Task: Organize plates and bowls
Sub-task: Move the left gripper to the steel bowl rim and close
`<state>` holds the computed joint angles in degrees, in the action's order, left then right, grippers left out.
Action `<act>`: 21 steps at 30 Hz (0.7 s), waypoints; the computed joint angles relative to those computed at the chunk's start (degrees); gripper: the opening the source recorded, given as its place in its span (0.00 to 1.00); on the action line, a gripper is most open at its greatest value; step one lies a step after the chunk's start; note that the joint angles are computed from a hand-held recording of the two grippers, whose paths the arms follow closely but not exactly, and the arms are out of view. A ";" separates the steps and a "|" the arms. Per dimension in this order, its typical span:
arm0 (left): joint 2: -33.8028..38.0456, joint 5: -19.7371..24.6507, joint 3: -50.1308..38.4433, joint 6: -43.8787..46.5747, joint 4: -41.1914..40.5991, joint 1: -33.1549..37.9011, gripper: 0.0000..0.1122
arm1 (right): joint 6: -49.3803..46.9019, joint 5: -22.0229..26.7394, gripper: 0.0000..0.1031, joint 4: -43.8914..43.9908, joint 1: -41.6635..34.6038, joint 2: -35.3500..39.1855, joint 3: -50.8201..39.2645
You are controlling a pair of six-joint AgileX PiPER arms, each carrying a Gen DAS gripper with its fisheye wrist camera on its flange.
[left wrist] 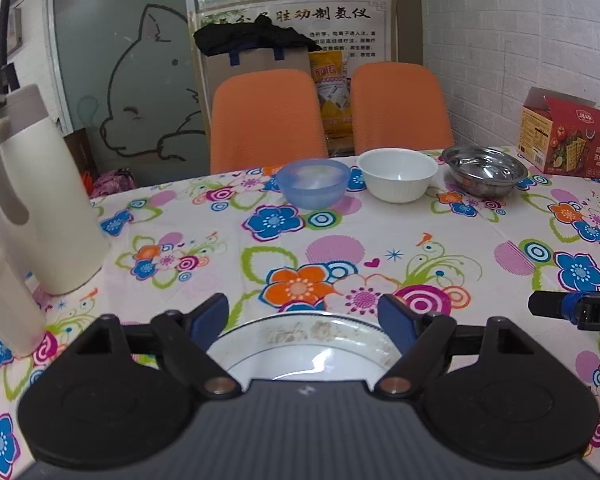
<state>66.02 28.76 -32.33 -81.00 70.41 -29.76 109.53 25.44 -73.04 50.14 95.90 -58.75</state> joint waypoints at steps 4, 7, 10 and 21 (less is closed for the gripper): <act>5.77 1.74 -5.31 1.51 -0.65 -3.42 0.72 | 3.18 -6.97 0.72 -1.75 -6.16 -2.61 4.74; 10.33 -0.65 -10.96 9.10 -7.13 -3.11 0.72 | 0.49 -10.21 0.72 0.45 -10.02 -3.48 5.98; 15.68 -4.31 -18.46 23.98 -21.19 -0.97 0.72 | -4.18 -13.24 0.72 2.78 -14.01 -3.36 5.84; 48.94 5.12 -69.74 73.21 -62.54 4.00 0.72 | -50.91 -14.00 0.72 37.67 -28.10 0.27 -6.29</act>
